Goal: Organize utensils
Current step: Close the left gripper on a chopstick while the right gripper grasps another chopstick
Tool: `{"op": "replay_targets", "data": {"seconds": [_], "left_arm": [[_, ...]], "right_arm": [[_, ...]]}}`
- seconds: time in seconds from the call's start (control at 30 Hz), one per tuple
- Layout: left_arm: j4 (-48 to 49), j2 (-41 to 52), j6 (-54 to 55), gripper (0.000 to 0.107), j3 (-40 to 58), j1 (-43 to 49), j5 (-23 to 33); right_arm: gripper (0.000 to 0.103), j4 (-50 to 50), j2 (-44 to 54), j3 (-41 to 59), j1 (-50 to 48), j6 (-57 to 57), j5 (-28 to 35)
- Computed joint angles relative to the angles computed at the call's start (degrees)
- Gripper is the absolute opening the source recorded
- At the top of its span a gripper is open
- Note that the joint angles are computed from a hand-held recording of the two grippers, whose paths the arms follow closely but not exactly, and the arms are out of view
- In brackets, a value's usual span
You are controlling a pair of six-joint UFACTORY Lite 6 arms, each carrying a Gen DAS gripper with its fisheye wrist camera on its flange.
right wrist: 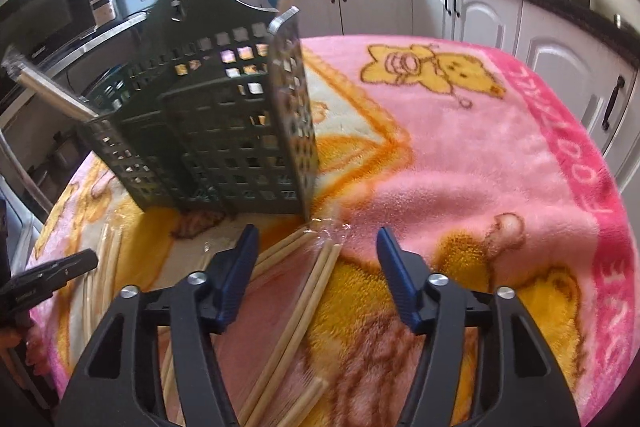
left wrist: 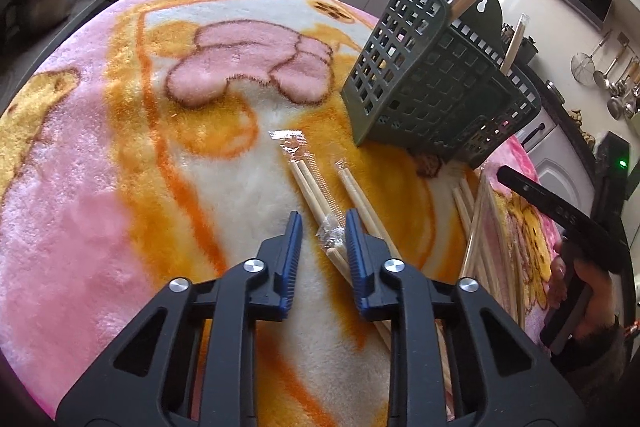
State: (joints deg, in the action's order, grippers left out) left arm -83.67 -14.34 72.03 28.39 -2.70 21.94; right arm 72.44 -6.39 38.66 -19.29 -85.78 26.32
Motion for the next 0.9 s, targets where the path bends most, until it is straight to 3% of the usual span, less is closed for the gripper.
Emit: {"op": "replay_targets", "data": {"seconds": [0.13, 0.37, 0.57, 0.9], "left_arm": [[0.3, -0.5, 0.5, 0.009, -0.5, 1.8, 2.0], [1.7, -1.7, -0.2, 0.007, -0.9, 3.6, 4.0], [3.2, -3.7, -1.3, 0.006, -1.2, 5.5, 5.9], [5.9, -8.5, -4.9, 0.003, -1.1, 6.6, 8.4]], "right_arm": [[0.034, -0.1, 5.5, 3.9, -0.5, -0.1, 0.7], [0.021, 1.1, 9.0, 6.6, -0.2, -2.5, 0.7], [0.003, 0.9, 9.0, 6.6, 0.4, -3.1, 1.2], [0.001, 1.5, -1.5, 0.7, -6.8, -3.6, 9.7]]}}
